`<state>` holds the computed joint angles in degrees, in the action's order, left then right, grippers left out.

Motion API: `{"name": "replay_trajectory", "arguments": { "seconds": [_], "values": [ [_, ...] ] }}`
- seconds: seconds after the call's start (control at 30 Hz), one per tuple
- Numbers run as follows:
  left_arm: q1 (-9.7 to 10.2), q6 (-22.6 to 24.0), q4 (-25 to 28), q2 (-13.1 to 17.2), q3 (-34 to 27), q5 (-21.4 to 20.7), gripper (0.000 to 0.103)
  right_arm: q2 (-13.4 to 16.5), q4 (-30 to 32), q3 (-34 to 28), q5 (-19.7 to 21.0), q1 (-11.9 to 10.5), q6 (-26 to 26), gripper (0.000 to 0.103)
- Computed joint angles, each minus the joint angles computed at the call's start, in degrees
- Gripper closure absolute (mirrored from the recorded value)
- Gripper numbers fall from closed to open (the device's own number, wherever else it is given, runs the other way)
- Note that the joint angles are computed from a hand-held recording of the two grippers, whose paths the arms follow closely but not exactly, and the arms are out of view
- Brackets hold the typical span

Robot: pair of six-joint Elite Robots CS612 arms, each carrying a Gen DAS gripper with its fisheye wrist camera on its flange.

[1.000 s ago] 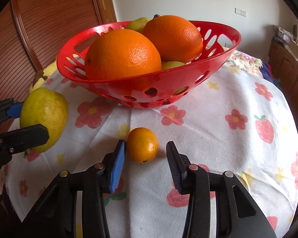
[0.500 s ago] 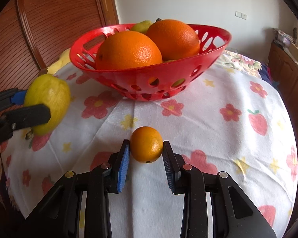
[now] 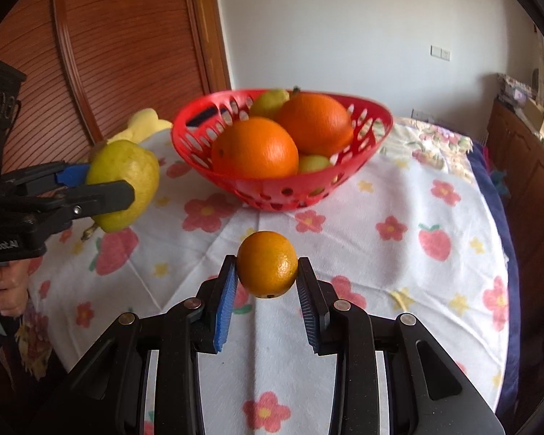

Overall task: Organize fruits
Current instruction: 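Carry the pear and tangerine over the red basket and open both grippers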

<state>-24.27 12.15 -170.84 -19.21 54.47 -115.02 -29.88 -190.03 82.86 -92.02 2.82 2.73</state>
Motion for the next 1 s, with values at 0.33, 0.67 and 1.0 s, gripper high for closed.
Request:
{"name": "replay_trajectory", "arguments": {
  "seconds": [0.33,0.67,1.0],
  "values": [
    [-0.07,-0.48,-2.86,-1.16,0.73,0.0,0.045,-0.92,-2.9,0.0,0.7,-0.21,-0.35,0.071],
    [-0.33,0.07,-1.7,-0.13,-2.68,-0.17,0.045,-0.86,-1.74,-2.47,0.32,-0.59,-0.91,0.071],
    [-0.52,-0.31,2.58,3.23,-10.06,0.08,0.045,1.06,2.55,-7.07,0.19,-1.54,-1.68,0.071]
  ]
}}
